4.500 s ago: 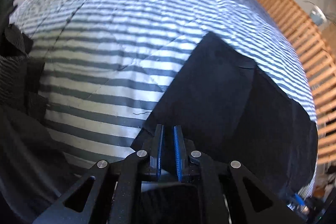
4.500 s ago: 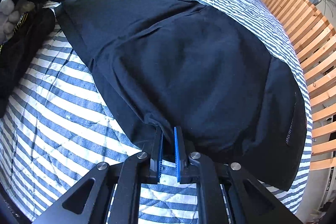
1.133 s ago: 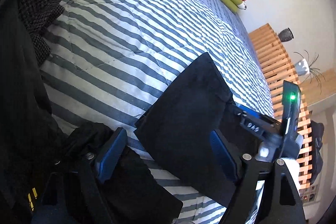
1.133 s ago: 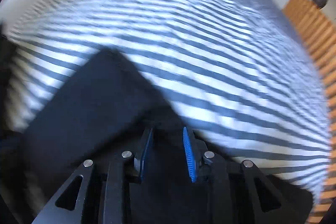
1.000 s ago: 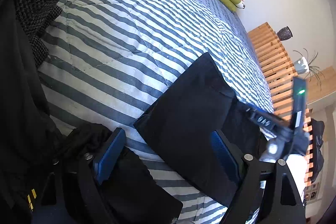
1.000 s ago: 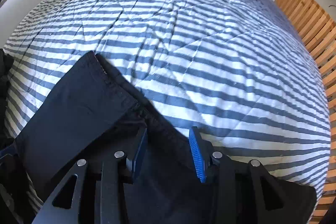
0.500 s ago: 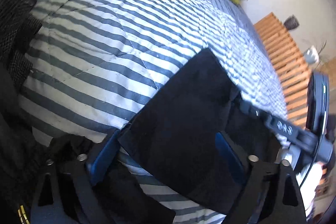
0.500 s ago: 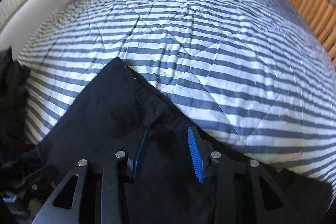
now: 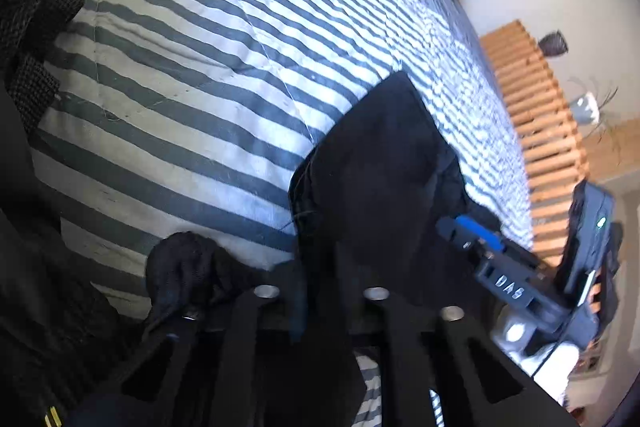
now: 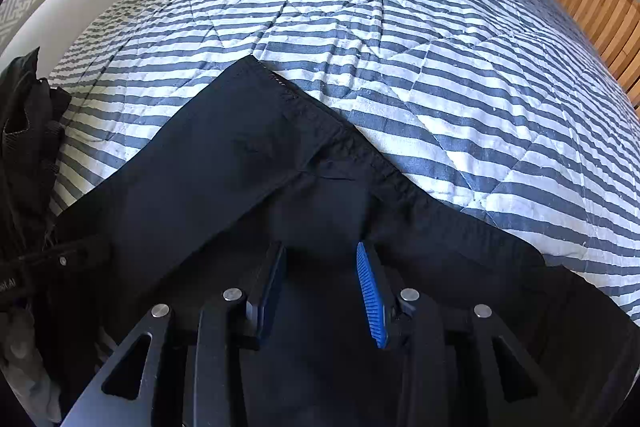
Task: Fold clothes
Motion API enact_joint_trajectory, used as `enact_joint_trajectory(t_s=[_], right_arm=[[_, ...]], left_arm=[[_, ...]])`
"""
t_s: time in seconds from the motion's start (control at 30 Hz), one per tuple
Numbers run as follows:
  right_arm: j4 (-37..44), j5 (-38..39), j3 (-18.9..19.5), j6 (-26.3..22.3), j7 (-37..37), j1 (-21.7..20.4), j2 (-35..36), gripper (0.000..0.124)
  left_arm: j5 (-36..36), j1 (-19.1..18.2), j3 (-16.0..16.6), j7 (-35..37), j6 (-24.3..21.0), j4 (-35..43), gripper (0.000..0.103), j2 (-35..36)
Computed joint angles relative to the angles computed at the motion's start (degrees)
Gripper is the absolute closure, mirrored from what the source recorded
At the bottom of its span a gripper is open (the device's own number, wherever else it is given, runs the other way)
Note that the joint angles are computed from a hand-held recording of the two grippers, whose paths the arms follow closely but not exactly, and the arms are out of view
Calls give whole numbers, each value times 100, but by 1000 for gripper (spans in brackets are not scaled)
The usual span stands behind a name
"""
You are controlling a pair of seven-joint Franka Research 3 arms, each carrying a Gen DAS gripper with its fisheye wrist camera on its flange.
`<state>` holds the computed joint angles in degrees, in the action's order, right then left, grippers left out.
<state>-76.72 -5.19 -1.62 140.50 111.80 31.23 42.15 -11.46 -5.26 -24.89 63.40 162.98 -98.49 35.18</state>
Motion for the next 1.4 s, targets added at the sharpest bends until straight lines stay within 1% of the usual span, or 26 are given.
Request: enact_joint_trajectory(t_s=[0.1, 0.2, 0.3, 0.37, 0.4, 0.47, 0.53, 0.57, 0.6, 0.7, 0.8, 0.83, 0.87, 0.9, 0.93, 0.97, 1.0, 1.03, 1.07, 1.1, 1.13, 1.17, 1.23, 1.27, 1.33, 1.4], right_arm=[[-108, 60, 23, 32, 15, -31, -81, 91], [-493, 424, 260, 334, -179, -268, -339, 92], [-1139, 1283, 767, 957, -731, -762, -782, 91], [-1369, 2322, 1356, 1147, -1387, -1313, -991, 90], [-1353, 2646, 1484, 1138, -1598, -1427, -1027, 85], [-1203, 2815, 1407, 1003, -1685, -1328, -1031, 77], [-800, 2970, 1419, 564, -1921, -1288, -864, 73], [-578, 2982, 1378, 360, -1967, -1222, -749, 72], [-399, 2884, 1259, 209, -1899, -1091, -660, 72], [29, 2319, 864, -203, -1568, -654, -429, 72], [407, 2201, 851, -532, -1497, -577, -146, 72], [492, 2122, 821, -602, -1472, -517, -81, 76], [455, 2014, 752, -599, -1425, -456, -102, 88], [450, 1857, 661, -689, -1317, -364, -124, 120], [375, 1833, 663, -706, -1291, -366, -169, 121], [111, 1880, 693, -537, -1308, -406, -329, 121], [-129, 1859, 674, -372, -1294, -409, -485, 121], [-468, 1862, 658, -141, -1279, -430, -722, 121], [-827, 1973, 697, 73, -1294, -521, -983, 121], [-1042, 2062, 720, 196, -1286, -593, -1156, 121], [-1421, 2184, 741, 399, -1306, -691, -1444, 121], [-1705, 2234, 724, 547, -1287, -748, -1678, 121], [-2322, 2398, 719, 811, -1298, -903, -2211, 121], [-2639, 2495, 724, 939, -1328, -980, -2479, 121], [-3421, 2567, 673, 1247, -1328, -1080, -3149, 121], [-4004, 2619, 628, 1393, -1326, -1189, -3648, 121]], left_arm=[[622, -569, 575, -344, -145, 45, 101, -205], [1129, -876, 851, -556, 146, -153, 101, -498], [2109, -1515, 1413, -942, 308, -273, 101, -749], [2612, -1795, 1590, -1171, 310, -255, 101, -755], [2682, -1765, 1522, -1193, 360, -261, 101, -729], [2775, -1750, 1424, -1253, 436, -218, 101, -618], [2763, -1643, 1238, -1166, 524, -222, 101, -530], [2808, -1706, 1253, -1186, 494, -109, 101, -430], [2878, -1789, 1303, -1220, 444, -8, 101, -350], [2860, -1749, 1204, -1160, 483, 113, 101, -218], [2872, -1738, 1189, -1124, 501, 139, 101, -199], [2843, -1689, 1130, -1071, 522, 124, 101, -195], [2818, -1639, 1065, -991, 531, 107, 101, -200], [2774, -1558, 952, -852, 508, 95, 100, -203], [2693, -1437, 798, -676, 488, 45, 100, -233], [2544, -1279, 601, -499, 474, -32, 96, -281], [2277, -1018, 295, -279, 437, -135, 81, -343], [2089, -887, 155, -164, 510, -284, 73, -435], [2015, -865, 160, -148, 795, -577, 64, -634], [2034, -950, 273, -180, 967, -782, 64, -798], [2086, -947, 280, -181, 1153, -1045, 65, -995], [1971, -790, 87, -22, 1271, -1220, 66, -1090], [1678, -330, -549, 304, 1440, -1488, 66, -1153], [1655, -334, -624, 361, 1397, -1498, 66, -1149], [1689, -533, -611, 462, 1305, -1401, 66, -1075], [1655, -679, -647, 521, 1291, -1284, 66, -964]])
